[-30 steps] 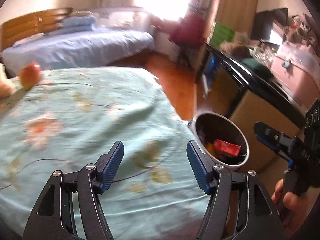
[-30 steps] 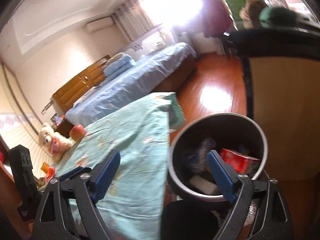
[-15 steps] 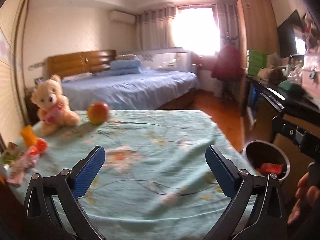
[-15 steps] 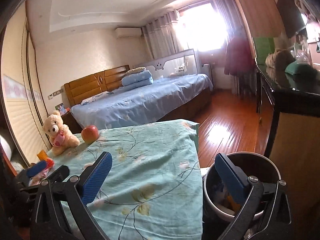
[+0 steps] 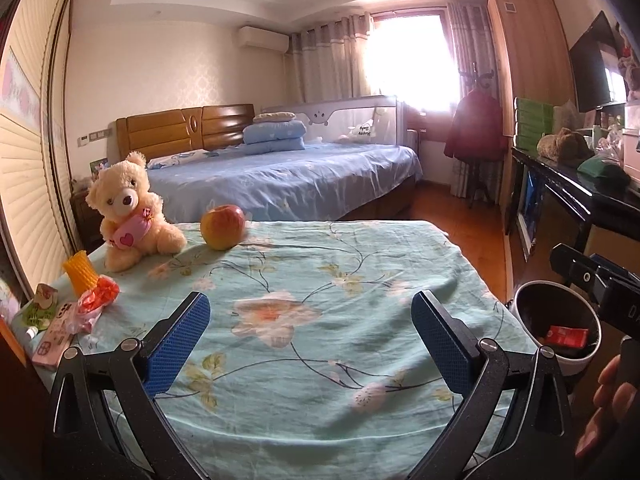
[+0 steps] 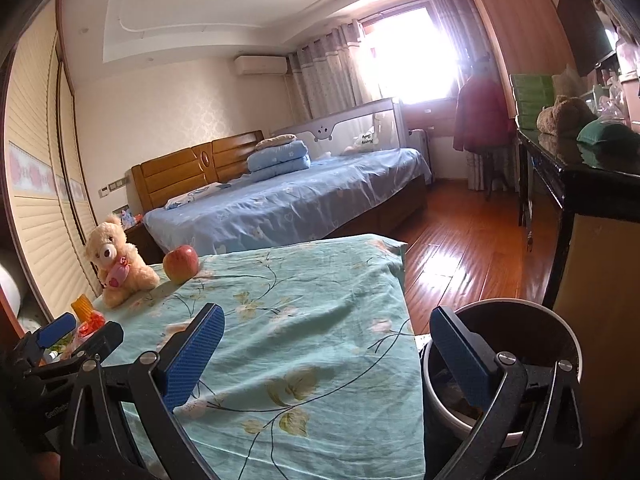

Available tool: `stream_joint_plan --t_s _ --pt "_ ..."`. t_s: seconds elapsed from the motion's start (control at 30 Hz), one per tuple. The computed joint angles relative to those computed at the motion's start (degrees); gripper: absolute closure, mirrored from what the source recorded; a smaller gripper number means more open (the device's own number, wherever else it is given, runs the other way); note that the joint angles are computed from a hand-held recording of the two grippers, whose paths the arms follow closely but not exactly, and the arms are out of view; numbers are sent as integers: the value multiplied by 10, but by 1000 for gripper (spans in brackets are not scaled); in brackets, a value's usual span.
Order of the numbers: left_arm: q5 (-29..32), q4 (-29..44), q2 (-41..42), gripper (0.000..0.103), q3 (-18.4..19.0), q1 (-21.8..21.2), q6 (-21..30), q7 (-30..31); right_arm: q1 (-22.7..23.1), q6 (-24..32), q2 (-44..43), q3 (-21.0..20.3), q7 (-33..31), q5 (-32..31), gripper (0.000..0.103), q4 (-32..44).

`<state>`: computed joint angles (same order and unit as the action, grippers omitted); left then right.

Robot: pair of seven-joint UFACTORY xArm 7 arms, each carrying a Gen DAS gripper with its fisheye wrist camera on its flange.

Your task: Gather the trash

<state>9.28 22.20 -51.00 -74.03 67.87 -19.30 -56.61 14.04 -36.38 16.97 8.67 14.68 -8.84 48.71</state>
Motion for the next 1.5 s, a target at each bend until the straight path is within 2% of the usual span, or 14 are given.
stream_joint_plan --t_s 0.43,0.83,1.5 --pt "0 2 3 0 6 -12 10 3 4 10 -10 -5 -15 13 0 -5" --pt "3 3 9 0 10 -21 18 1 33 7 -14 -15 -79 69 0 -11" --pt "10 0 -6 0 11 -29 24 -18 32 3 -16 -9 -94 74 0 -17"
